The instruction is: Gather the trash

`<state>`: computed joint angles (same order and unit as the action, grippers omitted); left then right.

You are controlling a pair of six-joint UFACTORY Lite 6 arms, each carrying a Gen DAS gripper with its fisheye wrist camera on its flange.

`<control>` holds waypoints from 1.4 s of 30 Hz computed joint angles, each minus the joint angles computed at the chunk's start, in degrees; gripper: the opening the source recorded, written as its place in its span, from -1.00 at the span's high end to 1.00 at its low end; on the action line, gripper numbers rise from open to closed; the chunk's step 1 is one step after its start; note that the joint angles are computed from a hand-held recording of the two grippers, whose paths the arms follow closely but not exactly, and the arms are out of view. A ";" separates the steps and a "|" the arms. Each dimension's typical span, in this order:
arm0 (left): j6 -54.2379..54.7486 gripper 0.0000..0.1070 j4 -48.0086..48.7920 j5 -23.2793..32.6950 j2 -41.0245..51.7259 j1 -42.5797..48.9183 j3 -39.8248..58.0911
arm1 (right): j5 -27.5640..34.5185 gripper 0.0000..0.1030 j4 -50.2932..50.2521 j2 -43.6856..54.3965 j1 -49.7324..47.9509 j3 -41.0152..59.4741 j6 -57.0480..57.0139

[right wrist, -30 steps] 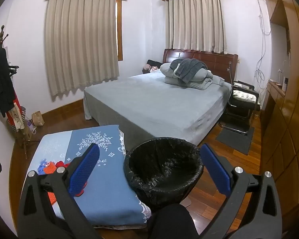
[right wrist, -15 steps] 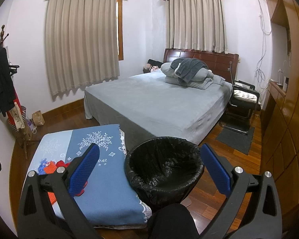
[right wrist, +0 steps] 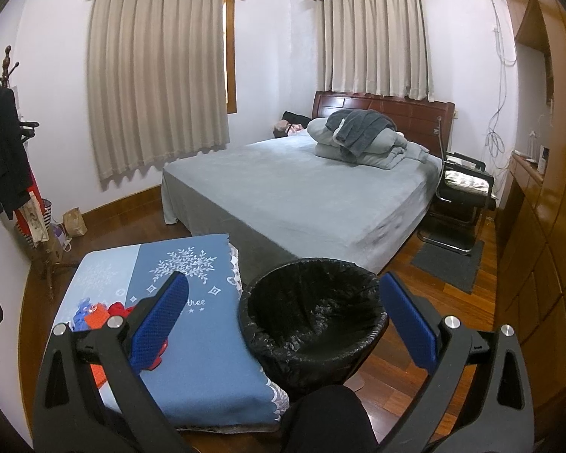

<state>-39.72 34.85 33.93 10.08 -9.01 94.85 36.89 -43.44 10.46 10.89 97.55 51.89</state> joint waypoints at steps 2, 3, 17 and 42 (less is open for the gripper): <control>-0.59 -0.81 0.40 -0.16 -0.11 -0.14 -0.40 | -0.02 -0.91 0.06 0.02 -0.02 -0.05 0.00; -0.62 -0.81 0.44 -0.16 -0.15 -0.17 -0.47 | 0.06 -0.91 0.07 0.04 0.03 0.01 -0.03; -0.47 -0.81 0.30 -0.10 -0.18 -0.11 -0.47 | -0.07 -0.91 -0.51 0.56 0.27 0.16 0.69; 1.33 -0.81 -1.32 -0.68 0.03 1.28 -0.04 | 0.15 -0.91 -1.14 1.29 0.71 1.03 1.24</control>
<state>-38.39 33.53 33.25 10.11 -7.73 94.80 37.04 -44.58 11.75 11.60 98.58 53.14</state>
